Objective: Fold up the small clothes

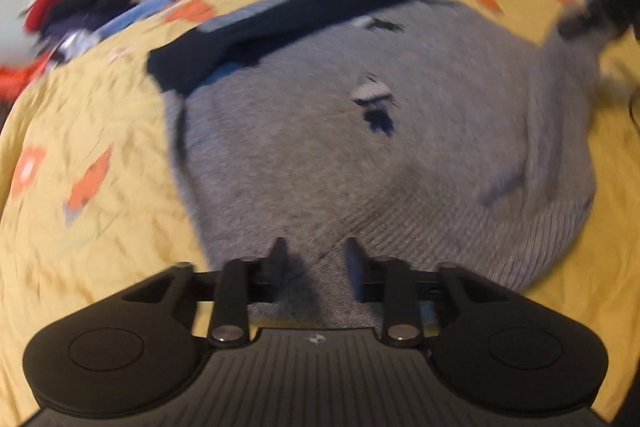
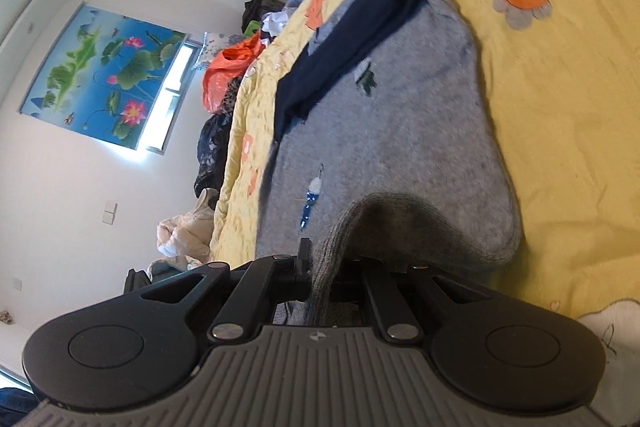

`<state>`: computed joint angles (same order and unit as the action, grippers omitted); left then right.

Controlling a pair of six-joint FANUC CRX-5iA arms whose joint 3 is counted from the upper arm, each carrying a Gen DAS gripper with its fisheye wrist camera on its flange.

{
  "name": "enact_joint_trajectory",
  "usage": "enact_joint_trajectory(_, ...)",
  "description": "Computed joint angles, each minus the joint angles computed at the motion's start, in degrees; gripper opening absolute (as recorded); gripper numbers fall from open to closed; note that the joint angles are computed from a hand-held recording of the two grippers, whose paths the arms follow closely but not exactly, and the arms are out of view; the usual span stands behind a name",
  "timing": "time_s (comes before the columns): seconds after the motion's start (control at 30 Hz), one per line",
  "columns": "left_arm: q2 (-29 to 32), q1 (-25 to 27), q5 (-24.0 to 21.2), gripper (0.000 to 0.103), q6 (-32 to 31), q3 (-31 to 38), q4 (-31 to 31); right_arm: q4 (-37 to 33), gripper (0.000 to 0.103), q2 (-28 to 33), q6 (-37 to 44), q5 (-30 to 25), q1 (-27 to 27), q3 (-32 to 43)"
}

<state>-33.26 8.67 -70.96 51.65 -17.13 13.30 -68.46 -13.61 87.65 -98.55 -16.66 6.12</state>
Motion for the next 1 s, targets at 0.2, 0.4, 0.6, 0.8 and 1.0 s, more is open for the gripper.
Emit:
enact_joint_trajectory(0.2, 4.17, 7.97, -4.76, 0.068, -5.86, -2.07, 15.51, -0.56, 0.015, -1.47, -0.24, -0.93, -0.93, -0.19)
enact_joint_trajectory(0.4, 6.24, 5.67, -5.28, 0.033, -4.57, -1.64, 15.06, -0.24, 0.015, -1.74, -0.88, -0.77, -0.96, -0.45)
enact_joint_trajectory(0.6, 5.1, 5.62, -6.11, 0.012, -1.62, -1.04, 13.49, -0.51, 0.015, -1.88, -1.08, -0.77, -1.14, -0.56)
enact_joint_trajectory(0.8, -0.2, 10.77, 1.1, 0.011, 3.25, -5.5, 20.48, -1.71, 0.015, -0.89, -1.57, 0.43, -1.94, -0.13)
enact_joint_trajectory(1.0, 6.09, 9.28, 10.5, 0.01, 8.11, -0.94, 22.02, -2.6, 0.015, 4.75, -1.3, 7.22, 0.06, 4.57)
